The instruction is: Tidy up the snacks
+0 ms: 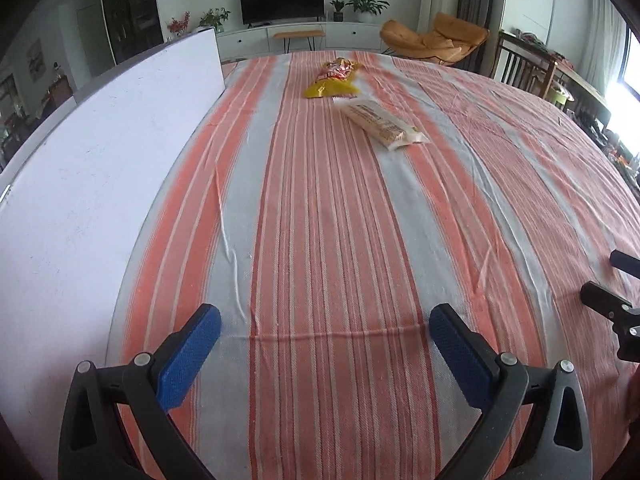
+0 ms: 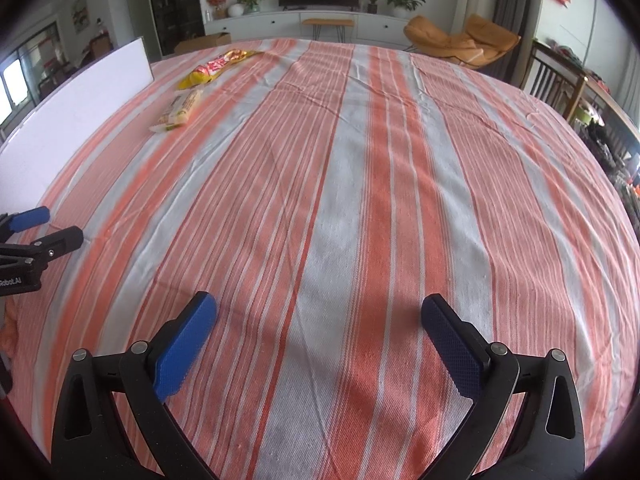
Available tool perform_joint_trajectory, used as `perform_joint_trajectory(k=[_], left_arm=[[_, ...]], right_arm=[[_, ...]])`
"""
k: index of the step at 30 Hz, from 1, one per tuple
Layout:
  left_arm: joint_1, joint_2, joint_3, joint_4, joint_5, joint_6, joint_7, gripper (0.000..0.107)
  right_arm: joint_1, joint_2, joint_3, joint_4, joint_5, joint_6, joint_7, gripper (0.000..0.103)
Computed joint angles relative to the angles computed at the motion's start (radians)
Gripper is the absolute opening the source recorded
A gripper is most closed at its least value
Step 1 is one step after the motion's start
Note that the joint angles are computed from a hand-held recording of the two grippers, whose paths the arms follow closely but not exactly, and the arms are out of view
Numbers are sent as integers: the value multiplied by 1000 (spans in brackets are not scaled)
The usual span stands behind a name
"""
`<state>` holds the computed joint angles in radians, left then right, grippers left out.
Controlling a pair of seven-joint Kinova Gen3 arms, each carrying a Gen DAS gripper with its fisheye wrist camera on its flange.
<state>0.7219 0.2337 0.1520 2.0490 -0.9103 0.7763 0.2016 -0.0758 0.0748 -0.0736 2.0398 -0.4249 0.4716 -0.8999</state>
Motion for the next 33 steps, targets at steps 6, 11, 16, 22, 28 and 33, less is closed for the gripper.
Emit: perform_joint_trajectory(k=[6,11,16,22,28,33], left_arm=[[-1,-1,0,2,-1,-2,2,103],[-1,-1,0,2,-2,-3,2,103],[0,-1,0,2,-2,-2,3,103],[0,-1,1,3,-2,-3,4,103],[0,-1,1,3,-3,-2,5,103],[1,-1,1,3,-3,-2,6,103]], right_arm=[[0,0,0,0,0,1,0,103],[0,-1,1,0,0,2,0,103],[0,0,1,-1,-1,2,0,103],[-2,0,1,0,3,0,-3,103],[1,-1,1,-2,-2,4,2,103],[9,47,-12,-72,-10,78,82,103]])
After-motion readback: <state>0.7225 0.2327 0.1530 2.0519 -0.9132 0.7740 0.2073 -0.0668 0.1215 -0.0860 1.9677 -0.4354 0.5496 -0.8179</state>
